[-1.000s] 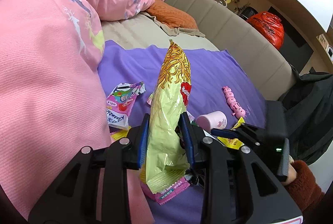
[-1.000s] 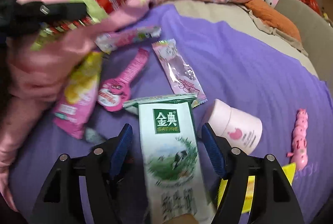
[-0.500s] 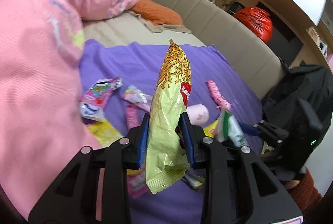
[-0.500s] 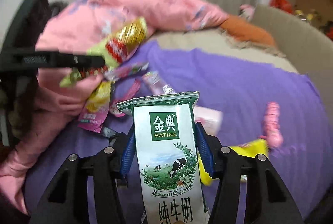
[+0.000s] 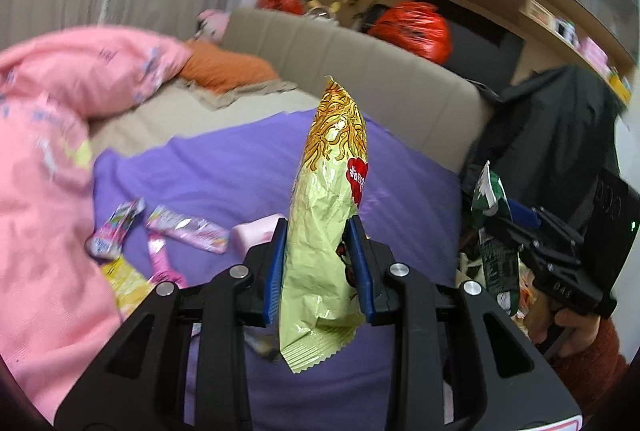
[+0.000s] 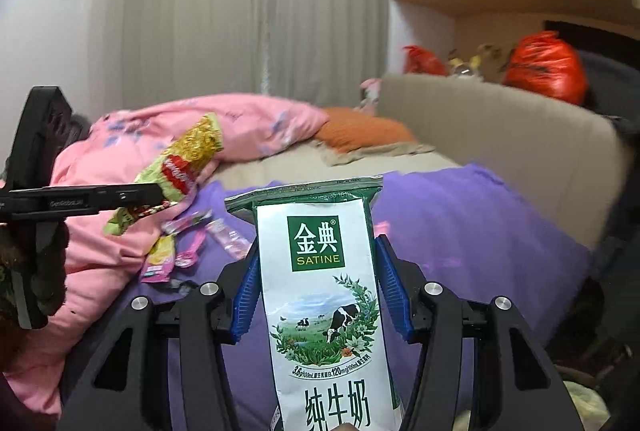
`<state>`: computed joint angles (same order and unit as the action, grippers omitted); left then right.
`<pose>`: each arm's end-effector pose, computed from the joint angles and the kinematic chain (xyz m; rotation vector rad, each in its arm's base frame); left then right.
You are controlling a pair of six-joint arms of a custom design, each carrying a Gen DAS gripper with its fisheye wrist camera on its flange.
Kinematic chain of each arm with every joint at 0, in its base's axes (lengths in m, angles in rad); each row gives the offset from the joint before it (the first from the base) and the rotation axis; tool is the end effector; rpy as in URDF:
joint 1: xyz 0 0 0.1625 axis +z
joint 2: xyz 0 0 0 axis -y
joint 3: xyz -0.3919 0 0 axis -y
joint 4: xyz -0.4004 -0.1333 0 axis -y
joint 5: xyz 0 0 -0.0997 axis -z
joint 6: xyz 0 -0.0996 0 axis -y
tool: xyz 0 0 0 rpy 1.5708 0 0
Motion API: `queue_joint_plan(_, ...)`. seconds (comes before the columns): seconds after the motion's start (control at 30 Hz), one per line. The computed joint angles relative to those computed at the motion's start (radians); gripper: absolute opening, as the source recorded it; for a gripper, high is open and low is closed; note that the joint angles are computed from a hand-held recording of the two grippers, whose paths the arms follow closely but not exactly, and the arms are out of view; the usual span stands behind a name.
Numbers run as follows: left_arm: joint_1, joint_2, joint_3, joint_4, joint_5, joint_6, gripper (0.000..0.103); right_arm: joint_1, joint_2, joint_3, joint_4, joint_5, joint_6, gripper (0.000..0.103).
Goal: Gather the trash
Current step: 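Carry the yellow chip bag and milk carton with both grippers over the trash bag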
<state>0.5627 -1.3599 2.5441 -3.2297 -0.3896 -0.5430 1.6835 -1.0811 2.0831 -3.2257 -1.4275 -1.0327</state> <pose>-0.1664 -0.3715 0.1868 0.1597 2.2214 -1.4116 0.2072 -0.5191 0.1532 1.5878 -2.3360 0.9466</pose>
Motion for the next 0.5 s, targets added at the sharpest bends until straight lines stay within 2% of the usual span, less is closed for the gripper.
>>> queue_joint_plan(0.1, -0.044, 0.095, -0.062, -0.006, -0.004, 0.037, 0.028, -0.042, -0.083, 0.034, -0.009, 0.03, -0.008, 0.051)
queue_joint_plan(0.3, -0.078, 0.301, -0.214, -0.042, -0.086, 0.132, 0.028, -0.151, -0.254, 0.104, -0.012, 0.09, -0.038, 0.051)
queue_joint_plan(0.4, -0.078, 0.394, -0.299, -0.042, -0.15, 0.176, 0.028, -0.202, -0.316, 0.12, -0.002, 0.124, -0.041, 0.051)
queue_joint_plan(0.5, -0.058, 0.477, -0.383, -0.041, -0.249, 0.206, 0.028, -0.273, -0.388, 0.124, 0.026, 0.197, -0.03, 0.051)
